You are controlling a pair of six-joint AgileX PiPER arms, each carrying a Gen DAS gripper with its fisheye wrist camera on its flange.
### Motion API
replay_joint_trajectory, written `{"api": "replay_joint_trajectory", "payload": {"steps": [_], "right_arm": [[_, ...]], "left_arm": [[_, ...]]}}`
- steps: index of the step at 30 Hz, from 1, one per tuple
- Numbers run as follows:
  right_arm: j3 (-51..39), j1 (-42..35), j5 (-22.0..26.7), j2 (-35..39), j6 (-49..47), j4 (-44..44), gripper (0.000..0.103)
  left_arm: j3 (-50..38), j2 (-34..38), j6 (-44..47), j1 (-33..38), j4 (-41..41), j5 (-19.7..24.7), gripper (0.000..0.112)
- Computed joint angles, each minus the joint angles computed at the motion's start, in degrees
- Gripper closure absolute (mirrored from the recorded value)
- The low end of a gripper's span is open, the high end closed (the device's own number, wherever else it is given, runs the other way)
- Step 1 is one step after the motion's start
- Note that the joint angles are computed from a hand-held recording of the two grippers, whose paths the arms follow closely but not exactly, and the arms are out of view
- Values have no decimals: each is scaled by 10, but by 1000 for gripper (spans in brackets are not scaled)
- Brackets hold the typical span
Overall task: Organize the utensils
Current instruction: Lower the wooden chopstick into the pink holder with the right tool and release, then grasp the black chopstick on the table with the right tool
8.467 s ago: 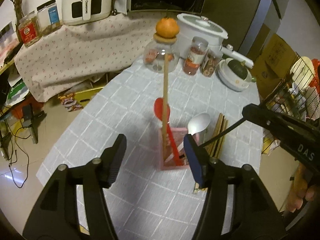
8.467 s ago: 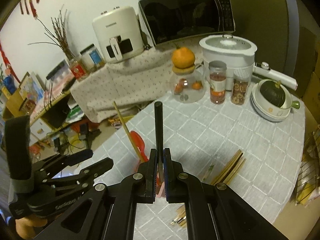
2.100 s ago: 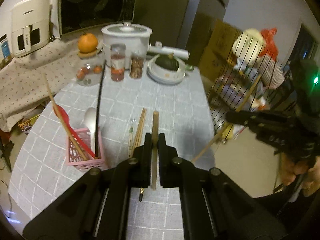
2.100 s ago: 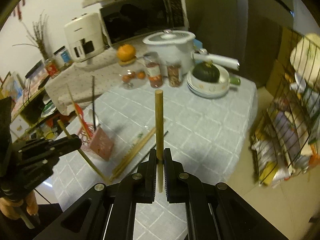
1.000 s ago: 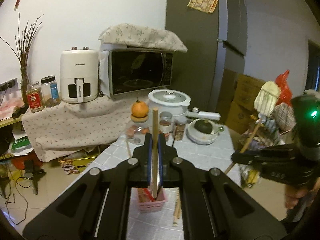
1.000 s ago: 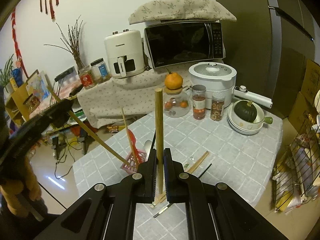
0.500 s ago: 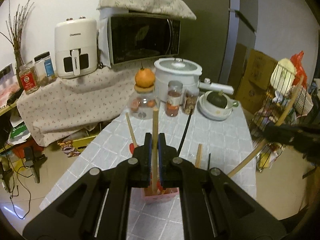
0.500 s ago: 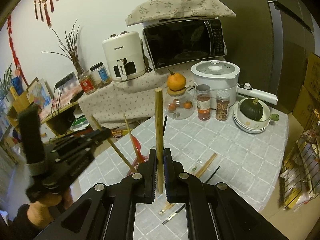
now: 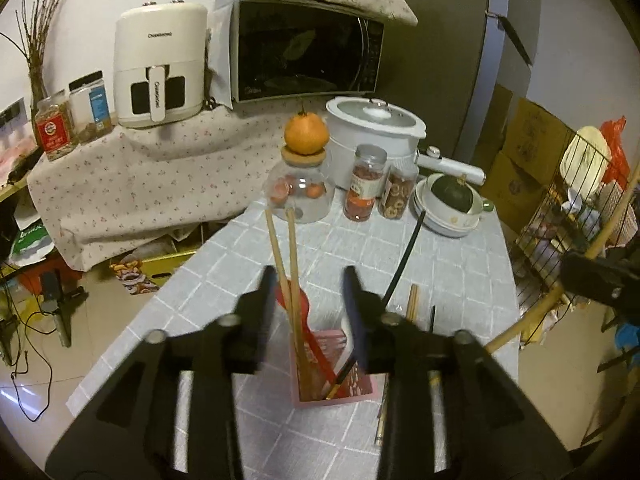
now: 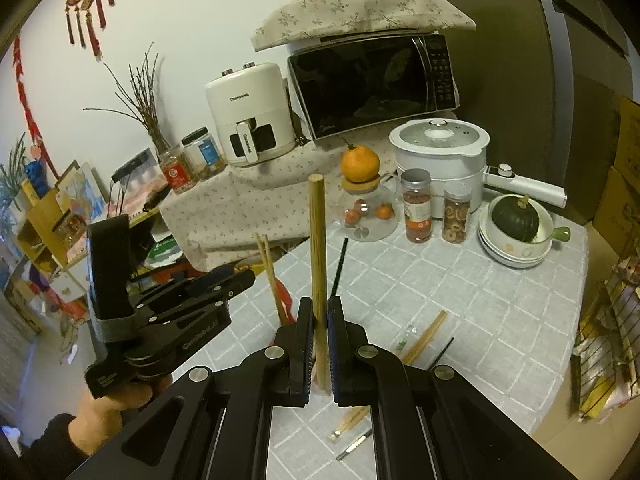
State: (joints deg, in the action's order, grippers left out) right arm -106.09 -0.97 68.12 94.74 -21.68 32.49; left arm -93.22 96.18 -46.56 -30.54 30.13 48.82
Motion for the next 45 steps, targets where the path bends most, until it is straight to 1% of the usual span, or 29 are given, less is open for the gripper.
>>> {"api": "replay_joint_trajectory", "payload": {"steps": [2, 4, 8, 12, 16, 20, 24, 31, 33, 35, 36, 40, 44, 45], "right_arm": [[-4, 7, -6, 4, 6, 1, 96], [-8, 14, -11, 9, 11, 2, 96], [-14, 29, -21, 23, 18, 0, 96], [-11, 54, -41, 35, 31, -23, 96], [-2, 83, -72, 44, 50, -69, 96], [-10, 97, -63, 60, 64, -86, 96], [0, 114, -78, 70, 78, -109, 96], [-6, 121, -71, 91, 110, -140, 95], [-11, 115, -66, 93, 114, -137, 90], [-11, 104, -66, 88, 111, -128, 80], [-11, 97, -65, 84, 107, -123, 79], [-8, 75, -63, 67, 94, -108, 61], [-17, 50, -42, 67, 85, -110, 50], [-18, 44, -35, 70, 84, -115, 49]], "left_arm": [[3, -11, -5, -4, 9, 4, 62], [4, -19, -3, -3, 2, 18, 60], [11, -32, 1, 5, -18, 48, 46], [25, -43, 26, 25, -67, 72, 36], [46, -51, 30, 42, -103, 84, 35], [65, -57, 41, 58, -144, 88, 35], [75, -62, 41, 63, -151, 91, 35], [68, -58, 46, 60, -162, 94, 35], [63, -54, 45, 57, -159, 98, 35], [57, -50, 45, 53, -158, 104, 35], [56, -49, 45, 52, -158, 105, 35], [56, -49, 44, 48, -165, 103, 34], [66, -52, 42, 43, -177, 90, 33], [69, -52, 41, 42, -181, 85, 32]]}}
